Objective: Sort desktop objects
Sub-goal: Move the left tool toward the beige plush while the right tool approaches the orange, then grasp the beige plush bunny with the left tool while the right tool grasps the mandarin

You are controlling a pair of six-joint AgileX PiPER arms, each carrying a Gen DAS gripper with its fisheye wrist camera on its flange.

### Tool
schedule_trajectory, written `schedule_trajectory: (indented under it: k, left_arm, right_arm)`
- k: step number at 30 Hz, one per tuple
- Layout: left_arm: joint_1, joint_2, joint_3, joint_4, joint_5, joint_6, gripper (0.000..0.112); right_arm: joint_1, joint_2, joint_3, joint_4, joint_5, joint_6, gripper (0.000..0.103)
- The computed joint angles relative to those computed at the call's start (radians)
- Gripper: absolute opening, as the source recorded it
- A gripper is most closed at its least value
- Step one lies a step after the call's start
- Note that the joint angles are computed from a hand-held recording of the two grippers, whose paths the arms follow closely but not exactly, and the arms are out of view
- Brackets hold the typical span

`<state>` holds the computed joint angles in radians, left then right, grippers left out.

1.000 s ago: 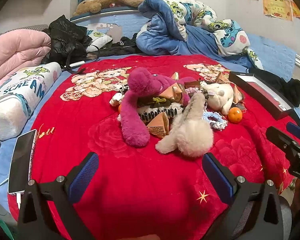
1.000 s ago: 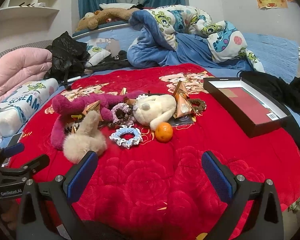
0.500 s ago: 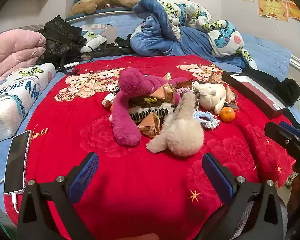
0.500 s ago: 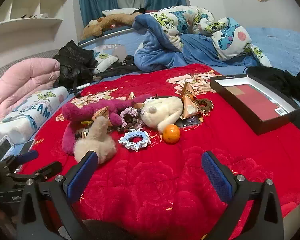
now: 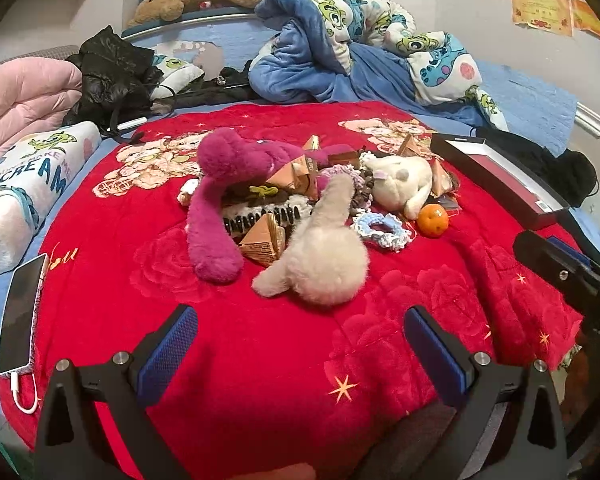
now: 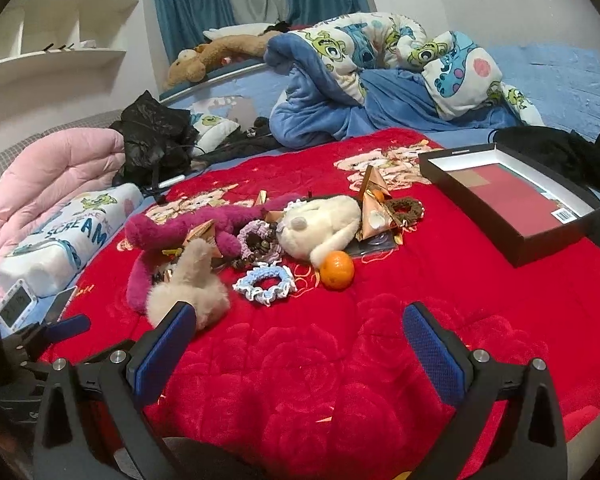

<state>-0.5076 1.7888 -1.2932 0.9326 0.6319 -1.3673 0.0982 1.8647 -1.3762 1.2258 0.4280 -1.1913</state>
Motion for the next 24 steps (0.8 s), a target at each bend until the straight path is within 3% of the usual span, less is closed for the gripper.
schedule_trajectory:
  k: [4,12,14,17,20,24]
  left_arm:
    - [0.012,0.019,-0.029,-0.041,-0.001,0.032,0.103]
    - [0.044,0.100,-0.153,-0.149,0.012,0.182,0.103]
    - [0.056,0.132,-0.204,-0.198,0.020,0.231,0.103]
    - [0.075,0.193,-0.303,-0.277,0.047,0.294,0.103]
    - [0.097,0.256,-0.395,-0.346,0.053,0.367,0.103]
    - [0.094,0.348,-0.506,-0.304,0.114,0.382,0.103]
  right_arm:
    - [-0.032,0.027,-0.043,0.001,0.083,0.009,0.103]
    - [-0.043,0.078,-0.131,-0.030,0.155,-0.064,0.103]
    - [-0.045,0.110,-0.185,-0.069,0.171,-0.026,0.103]
    - [-0.036,0.178,-0.314,-0.223,0.200,0.121,0.094]
    - [-0.040,0.237,-0.417,-0.277,0.241,0.170,0.093]
    - [-0.042,0.350,-0.595,-0.332,0.318,0.230,0.092]
